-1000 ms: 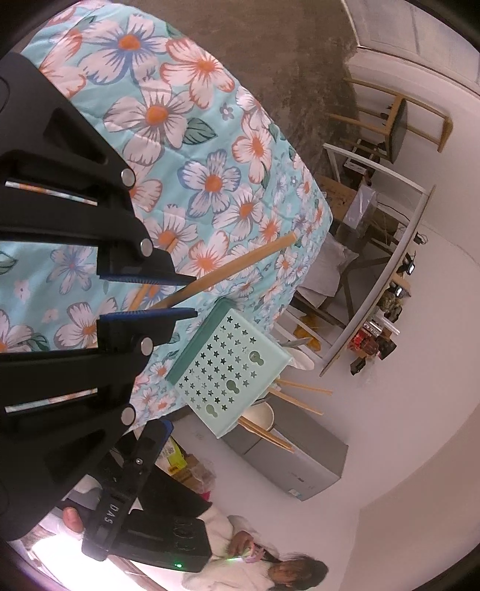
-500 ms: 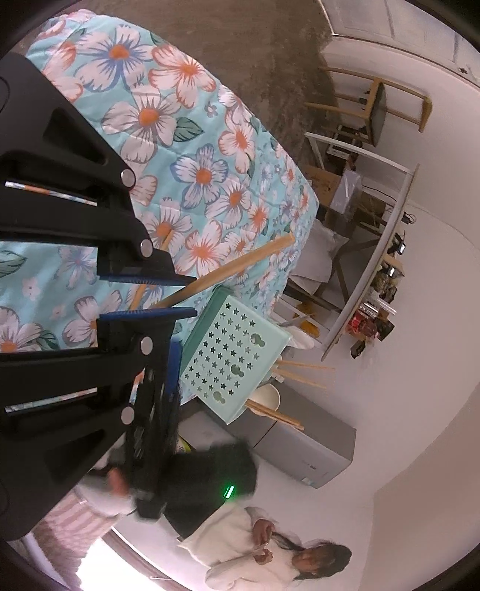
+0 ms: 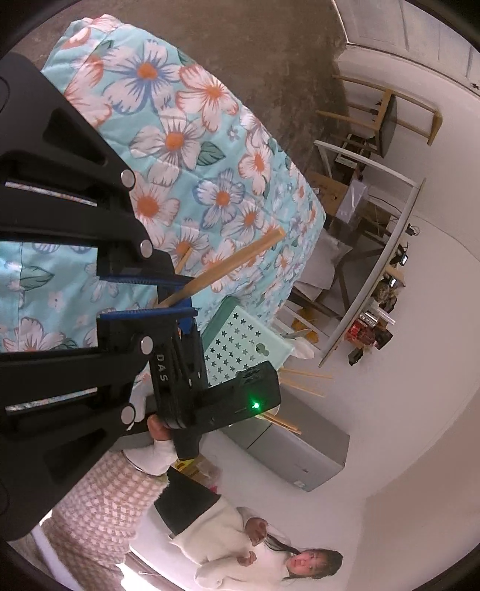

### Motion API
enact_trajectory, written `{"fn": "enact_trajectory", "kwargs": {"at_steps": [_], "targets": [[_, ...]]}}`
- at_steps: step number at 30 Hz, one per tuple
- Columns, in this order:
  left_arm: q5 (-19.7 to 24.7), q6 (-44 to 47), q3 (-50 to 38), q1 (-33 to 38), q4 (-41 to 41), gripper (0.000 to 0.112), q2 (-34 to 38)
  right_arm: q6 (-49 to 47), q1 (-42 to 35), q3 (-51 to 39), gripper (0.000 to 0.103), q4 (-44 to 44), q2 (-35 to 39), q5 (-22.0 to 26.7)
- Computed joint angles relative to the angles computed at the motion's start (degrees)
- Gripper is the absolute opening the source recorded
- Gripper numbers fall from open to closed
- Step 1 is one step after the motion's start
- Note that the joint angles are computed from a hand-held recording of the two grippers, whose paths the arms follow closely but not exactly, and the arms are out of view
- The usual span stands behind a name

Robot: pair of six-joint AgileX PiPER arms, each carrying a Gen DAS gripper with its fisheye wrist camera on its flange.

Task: Organize utensils
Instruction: 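Lift both held chopsticks off the quilt toward the holder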

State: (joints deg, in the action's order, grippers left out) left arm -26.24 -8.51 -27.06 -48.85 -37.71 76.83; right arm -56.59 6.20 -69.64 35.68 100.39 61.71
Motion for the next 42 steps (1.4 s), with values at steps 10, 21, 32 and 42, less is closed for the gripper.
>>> {"fn": "enact_trajectory", "kwargs": {"at_steps": [10,21,32,42], "targets": [[-2.24,1.08,-0.18,-2.77,0.69,0.009,0.41,-0.19,-0.01,-0.08,0.042,-1.64,1.05,-0.38],[-5.52,7.81,0.55,-8.08,-5.15,0.009,-0.17,3.45,5.47,-1.41,0.029,-6.37,0.86,-2.2],[-6.18,10.69,0.18,-9.34,-7.48,0.008,-0.28,6.97,10.19,3.29,0.01,-10.73,-2.74,-10.72],[-6.48,13.75,-0.32,-10.02,-9.41,0.008,-0.35,8.12,9.22,10.88,0.006,-6.67,-13.53,-17.87]]}}
